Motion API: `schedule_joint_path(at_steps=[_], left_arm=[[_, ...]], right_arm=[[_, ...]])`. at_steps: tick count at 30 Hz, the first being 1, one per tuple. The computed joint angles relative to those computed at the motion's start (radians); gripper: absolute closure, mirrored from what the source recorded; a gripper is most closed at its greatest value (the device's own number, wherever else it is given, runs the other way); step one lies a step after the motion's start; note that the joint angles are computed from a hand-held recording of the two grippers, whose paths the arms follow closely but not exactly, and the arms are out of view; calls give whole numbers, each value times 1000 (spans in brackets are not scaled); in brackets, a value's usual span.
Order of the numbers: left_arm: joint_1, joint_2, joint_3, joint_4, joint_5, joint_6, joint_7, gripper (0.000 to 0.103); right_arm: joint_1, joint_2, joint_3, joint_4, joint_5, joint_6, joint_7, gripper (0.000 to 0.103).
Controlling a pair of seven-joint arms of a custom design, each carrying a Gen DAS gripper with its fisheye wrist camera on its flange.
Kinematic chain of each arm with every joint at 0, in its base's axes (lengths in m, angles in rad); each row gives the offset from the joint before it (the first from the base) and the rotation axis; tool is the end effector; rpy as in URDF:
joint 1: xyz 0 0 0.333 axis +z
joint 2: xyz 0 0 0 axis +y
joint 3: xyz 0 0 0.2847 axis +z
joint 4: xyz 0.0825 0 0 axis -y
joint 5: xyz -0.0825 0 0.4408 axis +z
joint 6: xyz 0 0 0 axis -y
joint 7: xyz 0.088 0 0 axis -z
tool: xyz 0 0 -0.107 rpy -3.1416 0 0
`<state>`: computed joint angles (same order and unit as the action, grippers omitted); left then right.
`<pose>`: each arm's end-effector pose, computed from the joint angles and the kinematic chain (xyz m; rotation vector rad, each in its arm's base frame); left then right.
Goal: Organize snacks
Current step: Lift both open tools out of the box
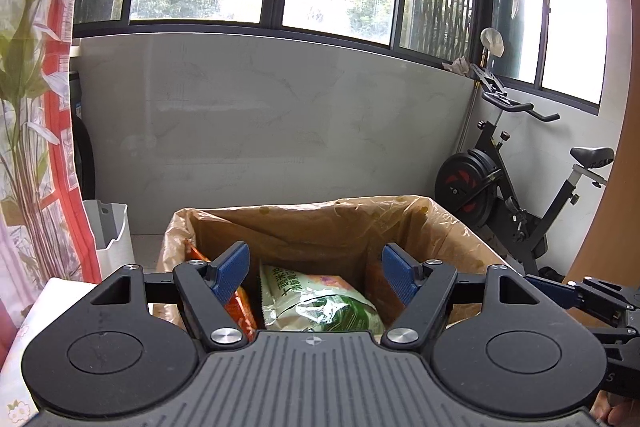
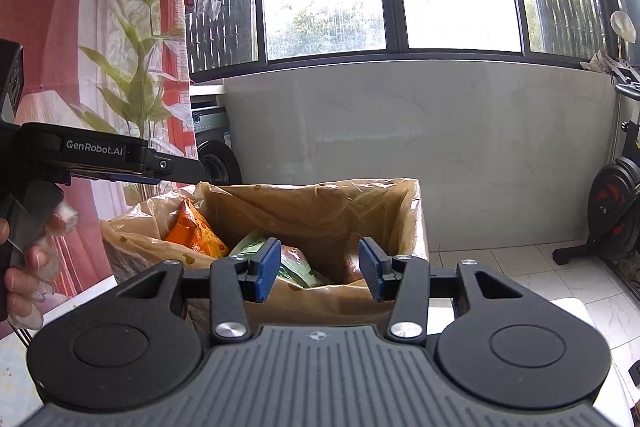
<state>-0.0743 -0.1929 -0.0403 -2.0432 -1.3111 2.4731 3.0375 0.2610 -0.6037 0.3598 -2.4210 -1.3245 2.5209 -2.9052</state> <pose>0.6024 -0.0679 0.5483 -0.9426 2.1333 -1.4823 0.3923 0.3061 0.5341 -1.2107 1.5470 -1.1057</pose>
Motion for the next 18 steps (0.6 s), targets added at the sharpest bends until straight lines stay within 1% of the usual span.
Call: schedule_joint_path(at_steps=[4,8,13,18], left_arm=[[17,-52,29,-63,-19,3,50,28],[35,-89,56,-115,-29,6,53,28],[54,-118,74,-178,-17,24,18,28],[70,-119,65,-234,73,38,-56,29]], right_arm=[[15,-33,34,-35,-17,-32,41,56],[41,-50,50,-67,-10,-60,74,56],[80,-27,47,-92,37,-73,81,56],[113,31,23,-104,83,-39,59,56]])
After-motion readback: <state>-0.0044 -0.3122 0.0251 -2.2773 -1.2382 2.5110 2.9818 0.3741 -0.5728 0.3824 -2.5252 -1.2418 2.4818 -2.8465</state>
